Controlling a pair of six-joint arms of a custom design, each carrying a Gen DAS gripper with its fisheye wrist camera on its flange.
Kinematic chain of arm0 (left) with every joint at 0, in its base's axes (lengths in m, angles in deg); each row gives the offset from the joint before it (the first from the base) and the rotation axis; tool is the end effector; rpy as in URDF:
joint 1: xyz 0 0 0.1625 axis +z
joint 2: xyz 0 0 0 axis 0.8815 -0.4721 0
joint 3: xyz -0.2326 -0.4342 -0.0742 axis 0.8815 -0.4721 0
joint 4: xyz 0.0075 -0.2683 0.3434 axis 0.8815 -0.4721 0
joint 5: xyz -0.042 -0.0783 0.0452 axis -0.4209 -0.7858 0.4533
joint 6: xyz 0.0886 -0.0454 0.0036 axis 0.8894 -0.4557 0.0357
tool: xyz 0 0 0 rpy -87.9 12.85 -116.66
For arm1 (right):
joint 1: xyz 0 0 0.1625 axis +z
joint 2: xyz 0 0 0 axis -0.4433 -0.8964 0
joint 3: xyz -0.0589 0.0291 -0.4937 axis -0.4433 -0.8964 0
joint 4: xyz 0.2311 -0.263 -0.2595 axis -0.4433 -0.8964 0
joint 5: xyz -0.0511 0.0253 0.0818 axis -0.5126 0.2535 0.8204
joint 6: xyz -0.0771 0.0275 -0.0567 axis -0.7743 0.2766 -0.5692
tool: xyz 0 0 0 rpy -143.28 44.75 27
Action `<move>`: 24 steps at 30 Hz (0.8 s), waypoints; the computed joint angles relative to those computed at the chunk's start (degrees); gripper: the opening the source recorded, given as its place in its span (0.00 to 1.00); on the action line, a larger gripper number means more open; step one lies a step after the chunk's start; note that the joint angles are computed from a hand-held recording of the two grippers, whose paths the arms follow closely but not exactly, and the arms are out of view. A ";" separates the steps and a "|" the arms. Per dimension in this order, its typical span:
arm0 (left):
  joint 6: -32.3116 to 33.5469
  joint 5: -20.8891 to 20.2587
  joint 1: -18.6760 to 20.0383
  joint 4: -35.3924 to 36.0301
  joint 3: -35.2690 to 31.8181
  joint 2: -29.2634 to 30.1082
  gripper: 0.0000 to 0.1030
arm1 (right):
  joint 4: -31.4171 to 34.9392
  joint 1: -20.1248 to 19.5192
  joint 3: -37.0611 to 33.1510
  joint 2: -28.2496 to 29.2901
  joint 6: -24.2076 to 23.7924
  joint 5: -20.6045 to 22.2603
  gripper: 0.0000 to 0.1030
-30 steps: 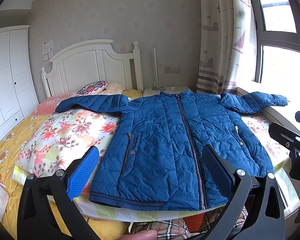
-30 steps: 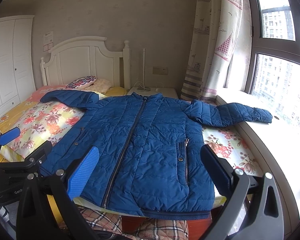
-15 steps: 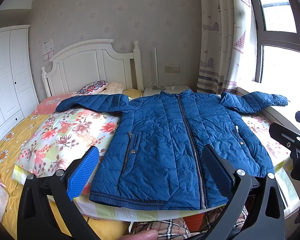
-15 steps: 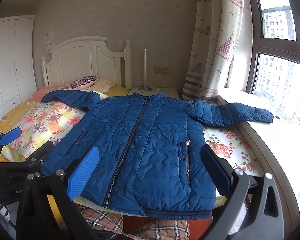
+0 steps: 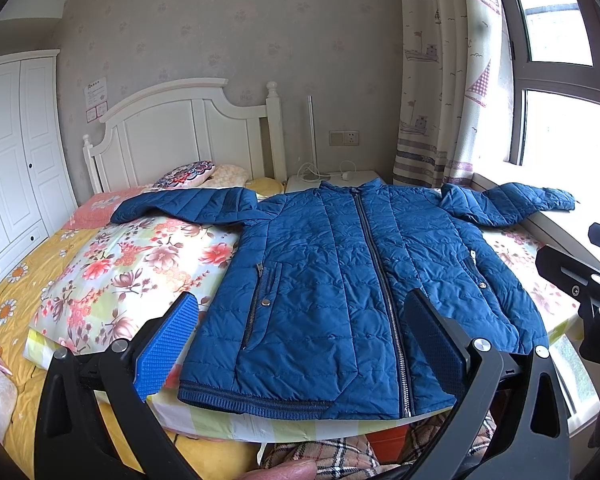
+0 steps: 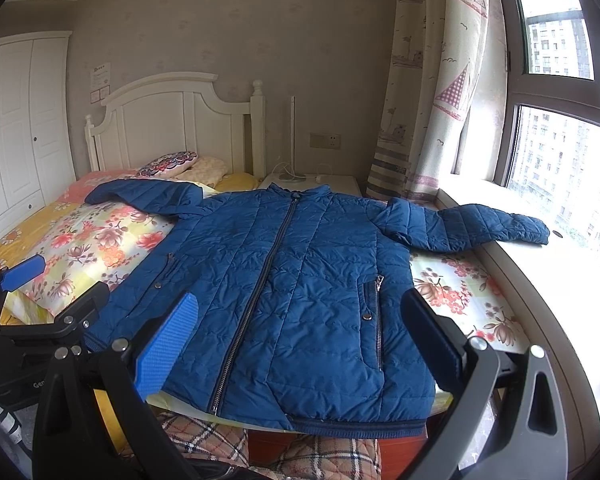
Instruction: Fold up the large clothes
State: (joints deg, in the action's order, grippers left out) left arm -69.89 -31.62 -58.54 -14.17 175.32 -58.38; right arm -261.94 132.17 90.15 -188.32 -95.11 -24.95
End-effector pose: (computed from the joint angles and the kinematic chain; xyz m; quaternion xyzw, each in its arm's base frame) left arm -0.4858 -0.2483 0.0712 0.1019 0.7413 -0.5105 0.4236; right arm 0.1784 -0.2616 0.3863 0.3398 -0.8083 0.4154 0.2422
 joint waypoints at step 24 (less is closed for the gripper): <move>41.89 3.51 25.55 -38.98 -0.86 2.37 0.96 | -6.82 -10.81 -13.26 25.62 0.82 -3.03 0.98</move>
